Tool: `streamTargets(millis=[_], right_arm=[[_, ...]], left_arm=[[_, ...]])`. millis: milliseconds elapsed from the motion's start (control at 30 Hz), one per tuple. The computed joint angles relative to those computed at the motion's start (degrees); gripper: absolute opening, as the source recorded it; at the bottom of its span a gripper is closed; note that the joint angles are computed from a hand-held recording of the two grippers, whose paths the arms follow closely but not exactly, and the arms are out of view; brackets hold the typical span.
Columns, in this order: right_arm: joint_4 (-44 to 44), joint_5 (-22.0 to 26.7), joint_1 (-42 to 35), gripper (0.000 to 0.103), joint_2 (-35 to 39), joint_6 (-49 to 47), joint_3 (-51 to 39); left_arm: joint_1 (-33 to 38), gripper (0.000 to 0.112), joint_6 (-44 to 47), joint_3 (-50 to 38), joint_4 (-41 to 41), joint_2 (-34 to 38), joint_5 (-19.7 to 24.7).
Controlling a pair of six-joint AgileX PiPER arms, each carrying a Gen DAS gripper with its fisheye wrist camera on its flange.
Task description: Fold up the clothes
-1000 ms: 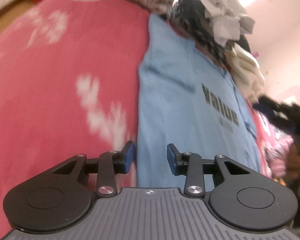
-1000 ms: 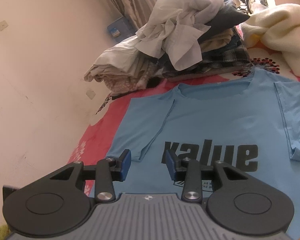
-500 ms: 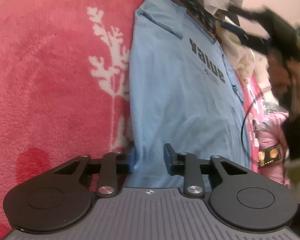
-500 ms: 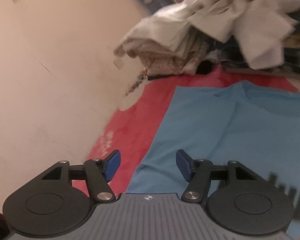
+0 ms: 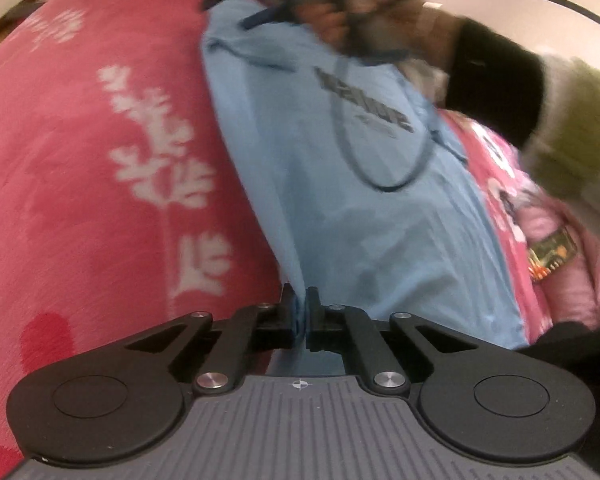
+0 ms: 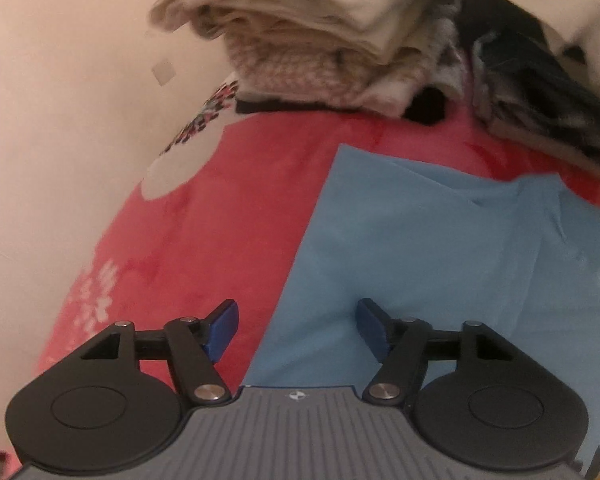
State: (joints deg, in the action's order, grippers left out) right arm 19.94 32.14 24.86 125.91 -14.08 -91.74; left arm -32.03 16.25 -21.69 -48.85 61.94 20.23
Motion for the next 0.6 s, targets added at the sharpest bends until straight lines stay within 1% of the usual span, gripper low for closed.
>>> streamTargets(millis=[33,100,133,167,233,267,300,333,367,400,500,600], right_arm=[[-3.45,-1.18,1.14,0.070,-0.28,1.24,0.83],[-11.19,-3.62,3.33,0.066,-0.89,4.28,2.75],[-14.36,-4.50,4.09,0.064,-1.10,5.66,3.41],[-16.03,-4.88,4.48,0.061,-1.29,6.42,3.70],[-15.65,-4.93,4.08,0.054,-1.78,6.19,4.07],[-14.65,-4.69,3.64,0.042,-1.89,5.96,3.91],[-13.39,-4.43,2.97,0.028,-2.11,5.59,3.86],[-12.01,-4.13,2.18,0.021,-2.37,5.16,3.87],[-9.46,-3.83,1.19,0.010,-2.73,3.69,4.08],[-6.31,-3.48,0.07,0.007,-3.14,1.68,4.39],[3.46,-2.67,-3.47,0.006,-4.76,-5.77,6.05],[13.31,-2.70,-7.33,0.006,-7.63,-15.82,9.28]], left_arm=[[-0.50,0.001,1.13,-0.51,-0.82,0.33,-0.04],[-0.57,0.001,7.23,-1.41,-5.99,1.43,0.42],[-1.06,0.001,9.09,-1.94,-7.30,2.07,0.22],[-1.64,0.001,11.19,-2.48,-8.62,2.75,0.06],[-2.92,0.001,15.07,-3.43,-11.09,4.06,-0.35],[-3.55,0.001,17.25,-3.98,-12.61,4.83,-0.51],[-4.04,0.001,19.24,-4.46,-13.88,5.48,-0.57],[-4.46,0.001,21.11,-4.84,-15.02,5.99,-0.63],[-4.82,0.001,22.83,-5.18,-16.13,6.43,-0.64],[-5.04,0.001,24.37,-5.42,-17.34,6.74,-0.59],[-5.18,0.001,26.68,-5.16,-19.39,5.57,0.59],[-7.27,0.001,33.58,-6.57,-26.98,8.17,-0.33]])
